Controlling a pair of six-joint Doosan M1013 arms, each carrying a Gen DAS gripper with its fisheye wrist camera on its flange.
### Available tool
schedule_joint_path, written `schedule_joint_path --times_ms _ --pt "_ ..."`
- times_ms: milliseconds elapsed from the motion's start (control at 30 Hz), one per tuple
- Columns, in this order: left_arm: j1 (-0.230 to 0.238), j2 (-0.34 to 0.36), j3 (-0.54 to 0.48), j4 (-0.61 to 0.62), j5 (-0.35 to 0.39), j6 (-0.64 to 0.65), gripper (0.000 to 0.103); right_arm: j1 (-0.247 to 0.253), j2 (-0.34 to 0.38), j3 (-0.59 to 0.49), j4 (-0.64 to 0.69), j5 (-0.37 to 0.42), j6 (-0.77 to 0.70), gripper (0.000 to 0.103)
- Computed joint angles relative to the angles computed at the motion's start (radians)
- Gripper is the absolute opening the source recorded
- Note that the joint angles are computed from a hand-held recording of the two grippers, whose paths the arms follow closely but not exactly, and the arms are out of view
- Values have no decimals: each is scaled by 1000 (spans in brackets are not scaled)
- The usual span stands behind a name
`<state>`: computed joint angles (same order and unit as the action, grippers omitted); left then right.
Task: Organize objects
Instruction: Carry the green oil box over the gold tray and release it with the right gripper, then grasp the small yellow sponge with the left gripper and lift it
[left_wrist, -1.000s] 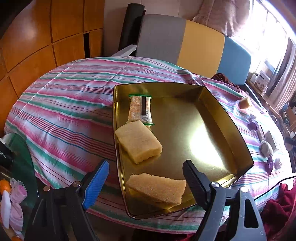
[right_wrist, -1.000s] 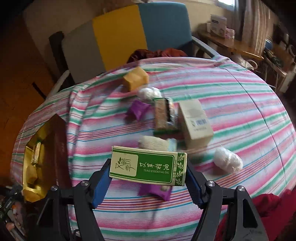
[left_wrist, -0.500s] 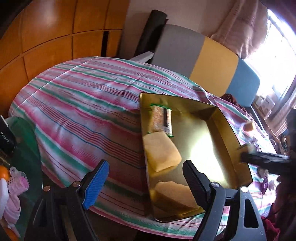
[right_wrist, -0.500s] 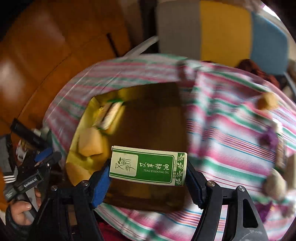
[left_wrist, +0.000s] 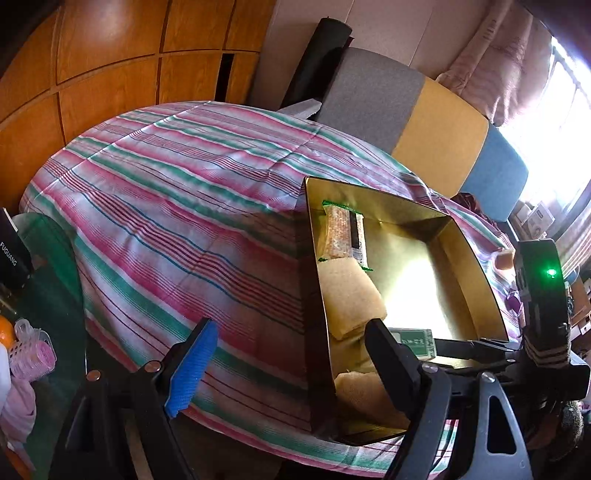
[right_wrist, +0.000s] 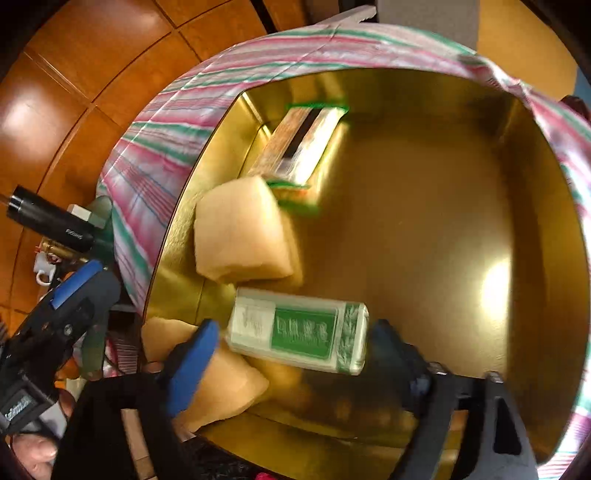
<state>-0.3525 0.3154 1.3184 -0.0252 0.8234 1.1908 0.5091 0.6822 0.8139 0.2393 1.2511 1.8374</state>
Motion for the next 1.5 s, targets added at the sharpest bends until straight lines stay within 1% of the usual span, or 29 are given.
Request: schedule_joint_path --times_ms 100,333,467,633,767,867,1000,1167,1267,1367,1500 --pt "-2 -3 2 6 -5 -2 83 -7 -19 34 25 -35 4 96" --pt "-18 -4 -7 41 -1 -2 83 -17 -63 87 8 -97 29 99" --pt "-29 -4 -16 50 2 19 83 -17 -101 123 -42 -148 54 103" --pt "-44 1 -37 46 18 61 82 -15 -153 176 -135 -226 92 103" --pt "-60 8 -60 56 29 83 82 -20 -194 220 -206 -269 125 103" --pt "-72 20 -86 62 51 101 74 -30 -224 260 -255 -293 163 103" --pt "-80 45 -137 29 81 140 72 -56 -269 323 -304 -308 223 103" --pt "-105 85 -220 -1 109 209 70 -110 -337 419 -383 -321 329 103" --pt "-125 121 -287 -36 131 266 70 -144 -374 468 -437 -309 382 103" --pt "-155 174 -378 -67 175 331 70 -184 -410 512 -490 -286 431 103" --pt "-199 266 -532 -87 254 388 70 -242 -461 577 -554 -274 513 103"
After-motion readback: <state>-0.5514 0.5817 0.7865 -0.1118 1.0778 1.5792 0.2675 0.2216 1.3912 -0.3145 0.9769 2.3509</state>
